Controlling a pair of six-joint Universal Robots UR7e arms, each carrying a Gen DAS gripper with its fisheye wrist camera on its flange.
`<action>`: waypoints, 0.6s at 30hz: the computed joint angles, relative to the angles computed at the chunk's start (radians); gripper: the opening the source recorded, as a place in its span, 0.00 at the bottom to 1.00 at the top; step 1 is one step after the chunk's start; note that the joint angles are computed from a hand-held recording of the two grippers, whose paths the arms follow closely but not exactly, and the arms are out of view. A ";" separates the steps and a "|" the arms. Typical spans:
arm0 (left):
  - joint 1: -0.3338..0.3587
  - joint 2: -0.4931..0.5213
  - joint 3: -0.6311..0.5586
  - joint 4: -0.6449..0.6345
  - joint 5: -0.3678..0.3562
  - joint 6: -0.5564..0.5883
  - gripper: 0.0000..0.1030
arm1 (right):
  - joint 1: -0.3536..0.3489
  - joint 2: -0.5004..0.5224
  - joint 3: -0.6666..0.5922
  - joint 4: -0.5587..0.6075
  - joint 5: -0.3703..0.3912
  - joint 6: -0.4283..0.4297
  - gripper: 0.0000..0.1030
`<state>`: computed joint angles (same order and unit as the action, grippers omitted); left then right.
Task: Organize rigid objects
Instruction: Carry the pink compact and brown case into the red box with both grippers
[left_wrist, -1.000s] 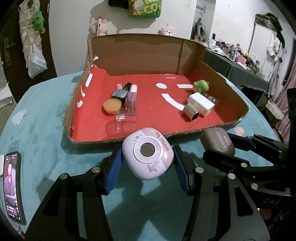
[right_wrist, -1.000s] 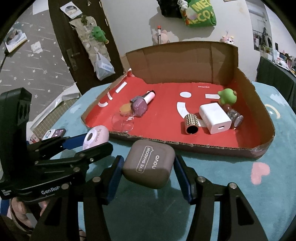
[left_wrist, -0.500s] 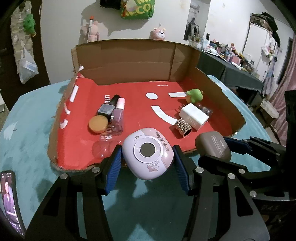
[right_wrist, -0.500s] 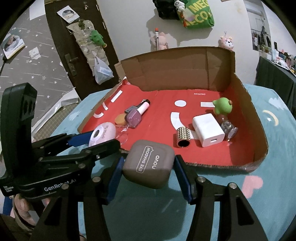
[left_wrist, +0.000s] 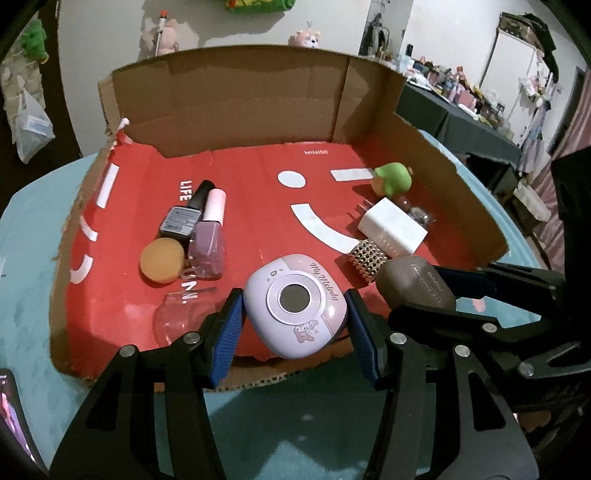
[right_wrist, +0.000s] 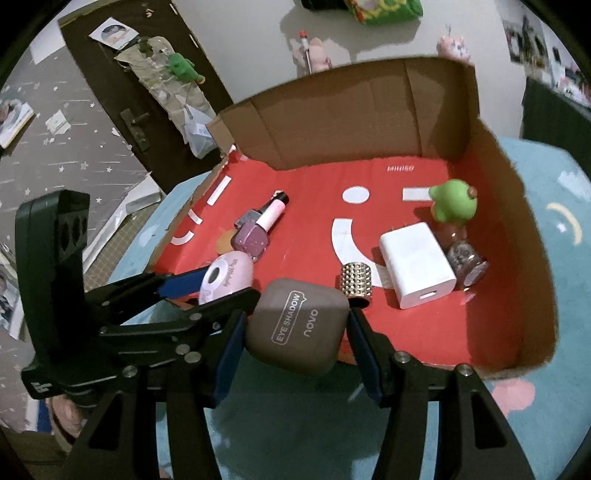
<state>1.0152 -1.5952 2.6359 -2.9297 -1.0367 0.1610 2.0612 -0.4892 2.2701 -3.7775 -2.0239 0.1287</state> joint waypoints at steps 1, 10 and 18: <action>0.007 0.012 -0.008 0.003 -0.003 0.004 0.51 | -0.010 -0.005 -0.002 0.013 0.013 0.000 0.57; 0.060 0.084 -0.057 0.010 0.000 0.025 0.51 | -0.066 -0.015 -0.023 0.100 0.072 0.007 0.57; 0.089 0.130 -0.079 -0.007 0.019 0.039 0.51 | -0.085 -0.004 -0.040 0.110 0.045 0.006 0.57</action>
<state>1.1045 -1.4648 2.5568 -2.9369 -1.0177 0.2001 1.9759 -0.4929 2.2305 -3.6672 -1.9793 0.1344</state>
